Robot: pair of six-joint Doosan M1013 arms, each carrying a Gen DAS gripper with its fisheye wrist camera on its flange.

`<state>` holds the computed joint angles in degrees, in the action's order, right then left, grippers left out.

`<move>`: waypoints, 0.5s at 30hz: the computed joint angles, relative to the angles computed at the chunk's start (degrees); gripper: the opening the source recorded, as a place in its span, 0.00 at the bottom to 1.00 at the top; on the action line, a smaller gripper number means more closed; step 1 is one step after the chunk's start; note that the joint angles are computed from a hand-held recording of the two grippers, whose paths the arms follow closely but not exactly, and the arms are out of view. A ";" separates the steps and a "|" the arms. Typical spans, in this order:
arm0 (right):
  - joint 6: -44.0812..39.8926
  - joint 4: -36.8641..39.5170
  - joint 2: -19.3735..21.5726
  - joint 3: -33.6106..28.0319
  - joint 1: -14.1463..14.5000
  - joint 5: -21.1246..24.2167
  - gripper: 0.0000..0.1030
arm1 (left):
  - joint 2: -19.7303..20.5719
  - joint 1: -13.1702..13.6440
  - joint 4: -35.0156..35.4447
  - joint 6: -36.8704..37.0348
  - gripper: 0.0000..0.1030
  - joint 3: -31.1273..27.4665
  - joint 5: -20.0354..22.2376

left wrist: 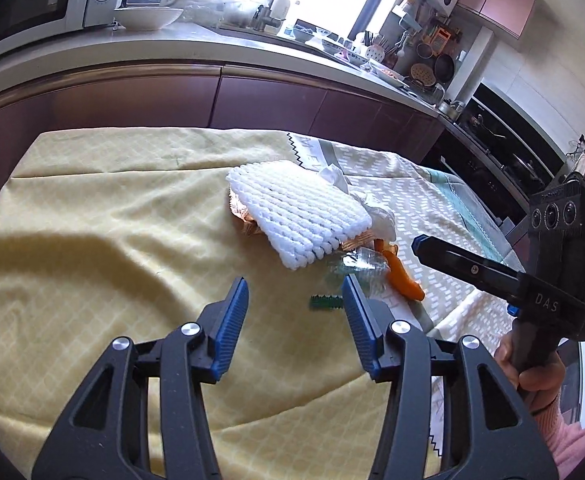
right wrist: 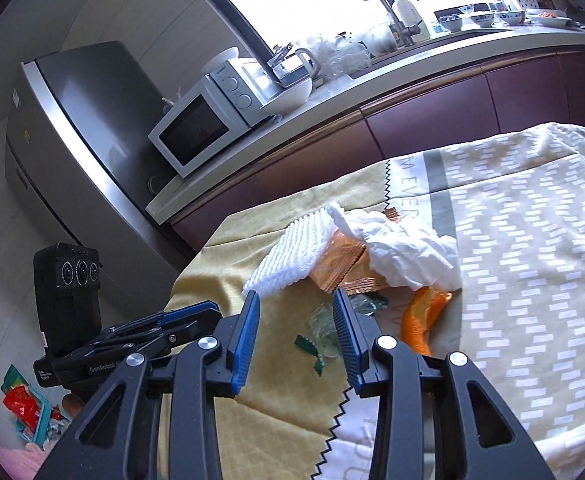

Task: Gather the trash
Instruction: 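Grasp the white foam net with the left tool while the right tool grasps the white tissue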

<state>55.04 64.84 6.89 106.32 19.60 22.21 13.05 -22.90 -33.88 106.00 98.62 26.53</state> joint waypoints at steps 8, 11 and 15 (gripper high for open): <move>7.34 -7.02 1.31 -1.20 -1.93 -3.08 0.50 | 3.74 0.52 -2.17 -0.57 0.53 -4.16 4.04; 12.75 -12.78 2.73 -2.67 -2.47 -2.17 0.53 | 4.48 0.72 -3.33 -0.21 0.48 -4.97 4.79; 16.56 -17.60 4.12 -4.18 -2.65 -1.02 0.55 | 5.26 0.90 -3.18 -1.11 0.21 -5.75 5.84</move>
